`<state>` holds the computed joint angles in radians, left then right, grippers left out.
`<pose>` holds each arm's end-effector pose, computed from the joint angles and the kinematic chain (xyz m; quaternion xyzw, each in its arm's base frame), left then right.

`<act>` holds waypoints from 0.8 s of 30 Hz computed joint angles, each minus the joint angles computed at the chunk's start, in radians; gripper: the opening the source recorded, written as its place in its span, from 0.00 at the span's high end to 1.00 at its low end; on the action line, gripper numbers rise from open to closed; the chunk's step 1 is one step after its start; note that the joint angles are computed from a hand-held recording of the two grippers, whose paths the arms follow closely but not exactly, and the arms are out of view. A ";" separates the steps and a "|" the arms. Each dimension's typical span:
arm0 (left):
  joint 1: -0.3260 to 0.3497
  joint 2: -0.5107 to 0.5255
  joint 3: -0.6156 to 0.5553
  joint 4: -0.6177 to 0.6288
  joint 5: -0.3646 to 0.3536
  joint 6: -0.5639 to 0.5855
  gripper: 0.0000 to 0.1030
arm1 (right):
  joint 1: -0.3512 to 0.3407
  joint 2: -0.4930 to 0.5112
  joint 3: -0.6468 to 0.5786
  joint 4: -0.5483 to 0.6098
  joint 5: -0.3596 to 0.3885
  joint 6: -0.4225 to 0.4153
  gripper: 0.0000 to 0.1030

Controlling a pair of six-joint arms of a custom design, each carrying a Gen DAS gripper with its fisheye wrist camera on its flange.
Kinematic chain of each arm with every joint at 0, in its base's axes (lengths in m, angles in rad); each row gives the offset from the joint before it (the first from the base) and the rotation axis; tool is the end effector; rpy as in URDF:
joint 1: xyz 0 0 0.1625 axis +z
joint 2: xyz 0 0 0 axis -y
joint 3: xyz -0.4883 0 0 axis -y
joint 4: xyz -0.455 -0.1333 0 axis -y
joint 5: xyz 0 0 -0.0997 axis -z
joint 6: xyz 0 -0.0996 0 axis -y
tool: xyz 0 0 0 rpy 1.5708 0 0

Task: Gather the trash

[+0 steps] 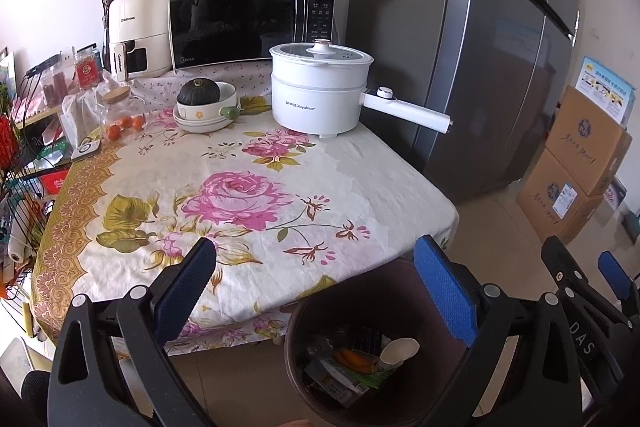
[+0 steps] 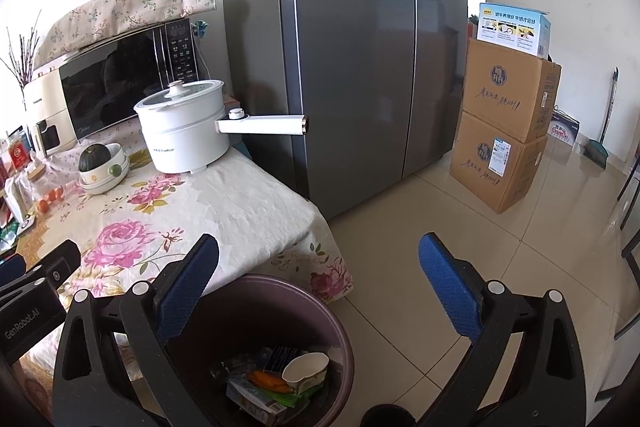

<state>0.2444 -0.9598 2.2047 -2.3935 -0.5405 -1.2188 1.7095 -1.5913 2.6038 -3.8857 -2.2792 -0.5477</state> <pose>-0.4281 -0.3322 0.0438 0.1488 0.8441 -0.4069 0.3158 0.1135 -0.3177 0.3409 0.0531 -0.7732 0.5006 0.3856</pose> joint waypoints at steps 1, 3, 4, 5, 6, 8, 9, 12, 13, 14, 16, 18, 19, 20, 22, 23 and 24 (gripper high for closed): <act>0.000 0.000 0.000 -0.001 -0.001 0.001 0.06 | 0.000 0.000 0.000 0.001 -0.001 -0.001 0.07; 0.000 0.002 0.000 0.002 0.001 0.003 0.06 | 0.001 0.001 0.000 0.002 -0.003 0.000 0.07; -0.001 0.003 0.000 0.004 0.003 0.001 0.06 | 0.002 0.001 -0.001 0.004 -0.004 0.000 0.07; -0.002 0.003 0.000 0.007 0.006 0.000 0.06 | 0.002 0.001 -0.001 0.006 -0.005 0.000 0.07; -0.003 0.004 0.000 0.008 0.008 -0.001 0.06 | 0.002 0.000 -0.001 0.009 -0.006 0.002 0.07; -0.003 0.004 0.002 0.005 0.013 0.000 0.06 | 0.002 -0.001 -0.001 0.016 -0.007 0.006 0.07; -0.003 0.004 0.004 -0.001 0.015 0.004 0.06 | 0.001 -0.002 -0.002 0.019 -0.007 0.008 0.07; -0.002 0.005 0.014 -0.046 0.018 0.027 0.07 | -0.002 -0.005 -0.005 0.032 -0.006 0.014 0.07; -0.002 0.007 0.016 -0.062 0.018 0.042 0.08 | -0.003 -0.006 -0.005 0.034 -0.005 0.015 0.07; -0.002 0.010 0.016 -0.073 0.018 0.056 0.08 | -0.003 -0.006 -0.005 0.034 -0.005 0.015 0.07; -0.002 0.016 0.016 -0.092 0.016 0.077 0.13 | -0.003 -0.007 -0.005 0.035 -0.004 0.013 0.07; -0.003 0.019 0.019 -0.110 0.012 0.089 0.17 | -0.004 -0.007 -0.003 0.032 -0.002 0.010 0.07; -0.002 0.020 0.020 -0.117 0.011 0.093 0.18 | -0.004 -0.005 -0.003 0.025 -0.002 0.006 0.07; -0.001 0.020 0.021 -0.122 0.010 0.095 0.19 | -0.004 -0.004 -0.002 0.020 -0.003 0.004 0.07; 0.000 0.020 0.022 -0.129 0.008 0.100 0.19 | -0.008 -0.005 -0.001 0.019 -0.002 0.004 0.07; 0.000 0.021 0.023 -0.135 0.006 0.106 0.19 | -0.010 -0.006 -0.001 0.021 -0.002 0.006 0.07; 0.000 0.021 0.023 -0.141 0.004 0.114 0.19 | -0.010 -0.007 -0.002 0.022 -0.002 0.007 0.07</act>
<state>0.2441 -0.9384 2.2280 -2.5347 -0.5363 -1.1049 1.6994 -1.5981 2.6017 -3.8632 -2.2817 -0.5408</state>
